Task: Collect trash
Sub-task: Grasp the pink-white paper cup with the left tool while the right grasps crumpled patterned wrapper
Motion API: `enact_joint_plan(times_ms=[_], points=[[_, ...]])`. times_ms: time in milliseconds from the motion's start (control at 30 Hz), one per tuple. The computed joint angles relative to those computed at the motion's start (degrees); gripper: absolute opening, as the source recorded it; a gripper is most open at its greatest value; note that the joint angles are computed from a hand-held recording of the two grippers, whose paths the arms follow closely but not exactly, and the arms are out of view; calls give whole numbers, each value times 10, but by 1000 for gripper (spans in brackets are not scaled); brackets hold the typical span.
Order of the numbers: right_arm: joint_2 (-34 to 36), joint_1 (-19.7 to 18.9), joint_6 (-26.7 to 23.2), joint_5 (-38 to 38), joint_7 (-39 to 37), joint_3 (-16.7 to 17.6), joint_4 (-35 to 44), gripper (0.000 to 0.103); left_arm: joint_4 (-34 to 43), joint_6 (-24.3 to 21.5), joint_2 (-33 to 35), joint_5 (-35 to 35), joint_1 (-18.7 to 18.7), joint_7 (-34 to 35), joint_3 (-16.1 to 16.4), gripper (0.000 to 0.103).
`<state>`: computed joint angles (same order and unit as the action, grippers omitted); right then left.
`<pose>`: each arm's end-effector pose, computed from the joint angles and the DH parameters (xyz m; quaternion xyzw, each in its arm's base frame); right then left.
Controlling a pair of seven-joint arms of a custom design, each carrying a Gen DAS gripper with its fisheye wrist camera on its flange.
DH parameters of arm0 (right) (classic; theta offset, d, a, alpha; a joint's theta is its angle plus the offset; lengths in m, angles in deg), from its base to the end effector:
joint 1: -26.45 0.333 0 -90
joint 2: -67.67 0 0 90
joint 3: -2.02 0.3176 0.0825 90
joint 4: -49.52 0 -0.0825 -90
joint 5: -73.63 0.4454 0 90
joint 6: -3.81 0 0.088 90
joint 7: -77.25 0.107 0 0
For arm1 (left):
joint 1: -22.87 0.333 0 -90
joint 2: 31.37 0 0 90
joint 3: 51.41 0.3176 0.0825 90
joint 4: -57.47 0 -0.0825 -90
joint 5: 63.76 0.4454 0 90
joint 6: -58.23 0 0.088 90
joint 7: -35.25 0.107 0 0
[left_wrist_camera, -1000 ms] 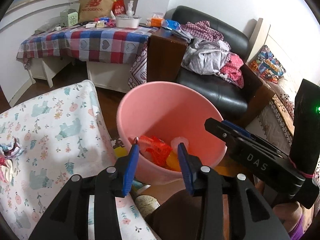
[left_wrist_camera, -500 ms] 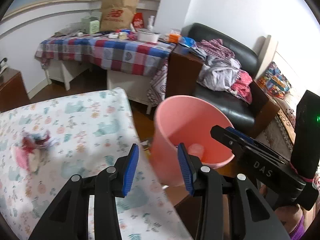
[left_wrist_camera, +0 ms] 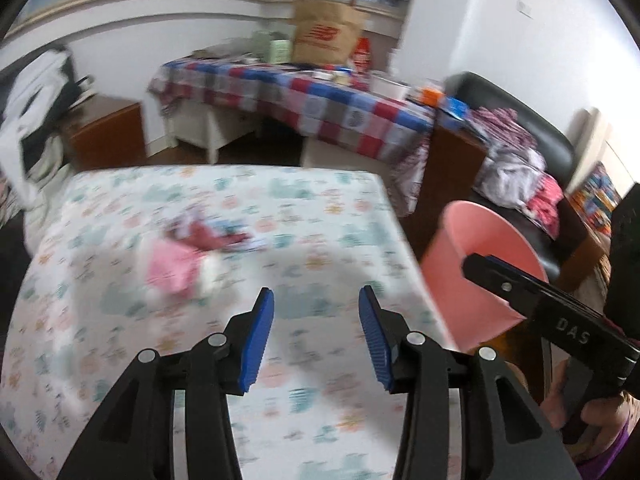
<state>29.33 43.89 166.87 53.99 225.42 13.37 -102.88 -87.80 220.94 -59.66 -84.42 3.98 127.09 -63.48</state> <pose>0.3827 0.2345 0.5126 -0.5665 0.7032 -0.1856 0.3873 0.4309 -0.2427 0.5050 -0.5502 0.7380 -0.3651 0.1391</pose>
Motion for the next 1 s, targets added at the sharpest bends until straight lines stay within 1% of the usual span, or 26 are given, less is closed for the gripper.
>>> enact_joint_plan(times_ms=[100,233,333,367,467,567,633,733,800,867,1000], points=[[35,12,8,2,-15,-1,22,42,-13,-6,-7,1,25,-27,3,43],[67,27,19,9,-37,-10,40,42,-17,-18,1,-18,35,-54,19,44],[84,37,25,19,-55,-19,46,42,-12,-20,16,-17,48,-75,16,44],[87,38,26,20,-59,-20,48,42,-8,-20,23,-11,55,-86,10,44],[94,36,30,22,-69,-21,48,42,14,-17,55,35,92,-142,-23,46],[102,41,38,33,-84,-31,47,42,44,-20,92,91,118,-201,-47,46],[105,42,41,40,-92,-37,45,42,63,-27,116,144,136,-249,-66,46],[114,48,48,55,-107,-48,46,42,72,-36,130,224,156,-323,-82,46],[121,51,52,64,-118,-53,49,42,69,-40,128,261,161,-357,-80,46],[134,58,56,73,-134,-59,57,42,62,-43,122,280,162,-375,-69,46],[164,82,59,101,-180,-76,83,42,43,-45,105,288,166,-389,-45,46]])
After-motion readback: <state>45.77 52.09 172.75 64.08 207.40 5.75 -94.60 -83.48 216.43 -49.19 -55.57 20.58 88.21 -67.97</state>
